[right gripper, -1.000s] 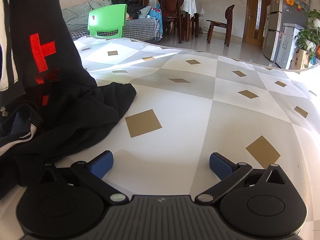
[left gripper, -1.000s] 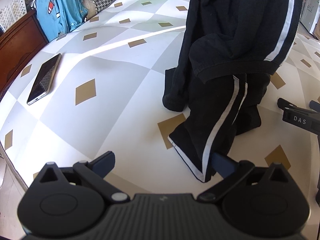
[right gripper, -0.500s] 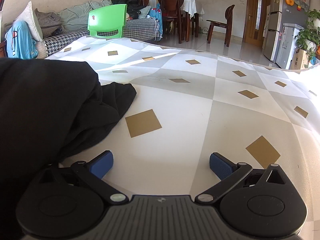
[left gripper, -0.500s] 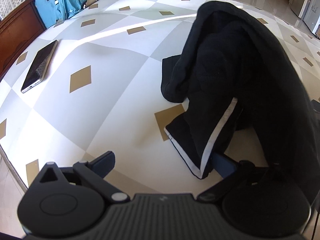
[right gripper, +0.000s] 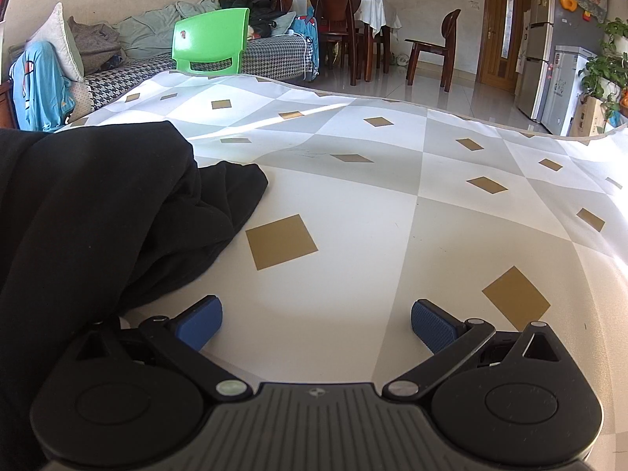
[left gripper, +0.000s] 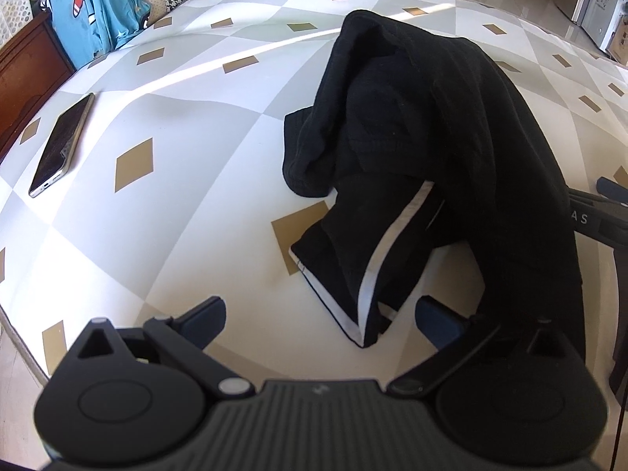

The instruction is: Fold clothes

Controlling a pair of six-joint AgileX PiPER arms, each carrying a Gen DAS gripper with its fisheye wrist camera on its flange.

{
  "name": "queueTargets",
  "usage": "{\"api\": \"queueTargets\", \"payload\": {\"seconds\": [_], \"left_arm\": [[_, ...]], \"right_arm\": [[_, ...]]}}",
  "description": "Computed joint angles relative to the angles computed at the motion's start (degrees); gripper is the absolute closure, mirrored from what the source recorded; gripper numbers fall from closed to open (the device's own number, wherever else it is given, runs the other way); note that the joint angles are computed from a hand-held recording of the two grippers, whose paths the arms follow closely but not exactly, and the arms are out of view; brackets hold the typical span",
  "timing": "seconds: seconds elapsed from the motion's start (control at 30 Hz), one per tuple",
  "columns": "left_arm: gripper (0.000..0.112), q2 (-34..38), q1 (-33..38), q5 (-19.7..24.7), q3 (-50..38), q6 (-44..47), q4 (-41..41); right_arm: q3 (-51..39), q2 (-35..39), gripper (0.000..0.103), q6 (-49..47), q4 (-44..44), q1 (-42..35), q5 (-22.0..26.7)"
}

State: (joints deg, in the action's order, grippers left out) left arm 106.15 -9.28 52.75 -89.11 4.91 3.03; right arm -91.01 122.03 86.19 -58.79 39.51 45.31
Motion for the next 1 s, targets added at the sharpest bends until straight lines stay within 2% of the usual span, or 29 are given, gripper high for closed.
{"api": "queueTargets", "payload": {"seconds": [0.57, 0.6, 0.73, 0.83, 1.0], "left_arm": [[0.009, 2.69, -0.37, 0.51, -1.38, -1.16, 1.72], [0.009, 2.92, -0.34, 0.49, -1.67, -1.37, 1.91], [0.009, 3.5, -0.38, 0.37, -2.15, -2.25, 2.82], [0.009, 3.47, -0.62, 0.17, -2.2, -2.65, 3.19], [0.01, 3.13, -1.25, -1.11, -1.78, -3.21, 4.51]], "right_arm": [[1.38, -0.63, 0.0, 0.59, -0.07, 0.16, -0.31], [2.06, -1.29, 0.0, -0.16, 0.88, 0.21, -0.35], [-4.83, -0.32, 0.001, -11.98, 12.68, -0.48, 4.04], [-9.26, 0.13, 0.007, -20.56, 20.88, -2.32, 7.19], [-7.59, -3.64, 0.008, -14.97, 17.52, -2.13, 8.59]]}}
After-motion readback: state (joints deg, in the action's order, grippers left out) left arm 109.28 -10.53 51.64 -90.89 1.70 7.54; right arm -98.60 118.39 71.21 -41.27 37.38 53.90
